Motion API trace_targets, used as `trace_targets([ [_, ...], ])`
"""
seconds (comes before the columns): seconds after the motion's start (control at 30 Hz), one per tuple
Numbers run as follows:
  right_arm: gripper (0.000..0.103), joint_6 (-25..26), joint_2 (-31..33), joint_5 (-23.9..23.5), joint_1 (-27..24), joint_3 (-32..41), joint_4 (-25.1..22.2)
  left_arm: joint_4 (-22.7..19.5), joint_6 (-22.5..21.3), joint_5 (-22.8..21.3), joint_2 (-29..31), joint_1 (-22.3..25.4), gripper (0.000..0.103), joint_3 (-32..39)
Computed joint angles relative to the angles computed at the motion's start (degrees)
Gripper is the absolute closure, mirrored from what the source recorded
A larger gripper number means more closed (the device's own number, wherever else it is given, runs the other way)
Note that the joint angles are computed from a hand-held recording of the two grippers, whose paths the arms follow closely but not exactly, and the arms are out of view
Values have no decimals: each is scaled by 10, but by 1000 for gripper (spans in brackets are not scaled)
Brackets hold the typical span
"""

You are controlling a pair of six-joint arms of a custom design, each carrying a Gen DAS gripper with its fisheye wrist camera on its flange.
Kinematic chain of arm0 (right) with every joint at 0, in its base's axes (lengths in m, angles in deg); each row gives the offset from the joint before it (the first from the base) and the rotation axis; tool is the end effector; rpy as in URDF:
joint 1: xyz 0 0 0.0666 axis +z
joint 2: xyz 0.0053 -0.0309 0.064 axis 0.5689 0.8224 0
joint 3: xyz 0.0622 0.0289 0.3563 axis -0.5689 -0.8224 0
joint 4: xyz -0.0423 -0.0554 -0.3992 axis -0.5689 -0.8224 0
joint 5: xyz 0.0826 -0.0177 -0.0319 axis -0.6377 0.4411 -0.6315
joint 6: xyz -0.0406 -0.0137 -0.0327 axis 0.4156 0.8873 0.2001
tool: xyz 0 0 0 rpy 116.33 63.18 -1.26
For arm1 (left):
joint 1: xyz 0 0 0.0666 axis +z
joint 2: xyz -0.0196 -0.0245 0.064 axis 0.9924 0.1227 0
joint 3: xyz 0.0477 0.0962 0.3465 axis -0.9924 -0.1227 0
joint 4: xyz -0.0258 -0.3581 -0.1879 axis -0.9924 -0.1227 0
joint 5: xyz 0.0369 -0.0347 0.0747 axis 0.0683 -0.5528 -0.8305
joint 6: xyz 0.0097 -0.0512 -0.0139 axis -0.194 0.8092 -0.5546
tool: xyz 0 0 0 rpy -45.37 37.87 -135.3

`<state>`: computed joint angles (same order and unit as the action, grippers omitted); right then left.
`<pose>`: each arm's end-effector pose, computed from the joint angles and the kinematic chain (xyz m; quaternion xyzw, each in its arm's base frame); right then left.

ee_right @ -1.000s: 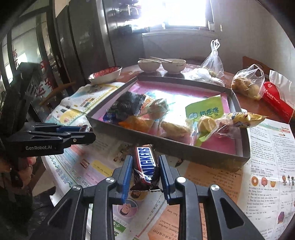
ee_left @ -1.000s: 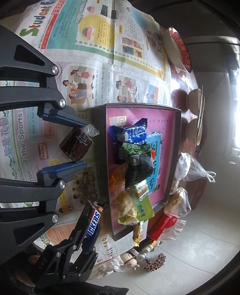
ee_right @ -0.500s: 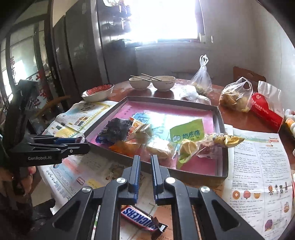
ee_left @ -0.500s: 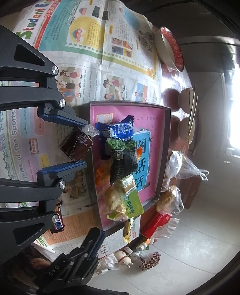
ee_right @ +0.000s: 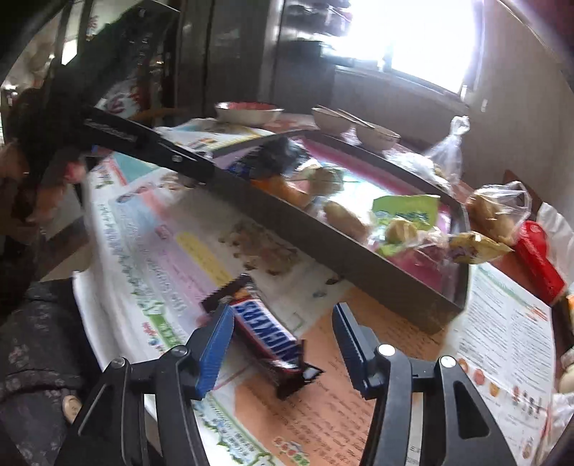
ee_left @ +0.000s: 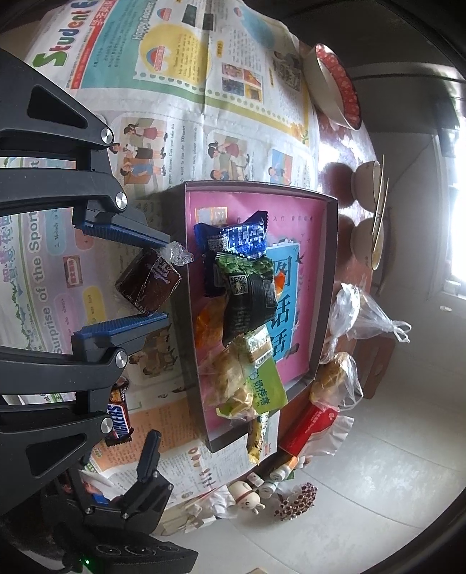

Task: Organize snacks
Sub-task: 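Lift the Snickers over the tray with the right gripper while the left carries the chocolate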

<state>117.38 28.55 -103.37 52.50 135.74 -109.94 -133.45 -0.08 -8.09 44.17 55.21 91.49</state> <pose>0.6303 0.2200 0.4570 -0.5331 0.7550 0.1604 0.3464 0.5721 -0.2921 0.4871 -0.1282 0.9318 -0.0835 0.3292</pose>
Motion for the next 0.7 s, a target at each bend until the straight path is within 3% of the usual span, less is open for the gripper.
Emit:
trace_targets([
  [0.1,46,31,-10,3,6,-21,6,-1,0,-2,1,0,65,3],
  [0.2,47,29,-5,14,12,-22,7,-2,2,-1,3,1,65,4],
  [0.27,50,6,10,1,11,-2,-2,-2,2,2,3,1,65,3],
  [0.43,73,-81,59,-6,10,72,-33,2,5,7,4,5,65,2],
  [0.53,74,-121,58,6,14,69,-15,4,7,9,2,6,65,-1],
  [0.7,74,-172,70,-25,6,96,-23,11,10,10,-4,11,65,-8],
])
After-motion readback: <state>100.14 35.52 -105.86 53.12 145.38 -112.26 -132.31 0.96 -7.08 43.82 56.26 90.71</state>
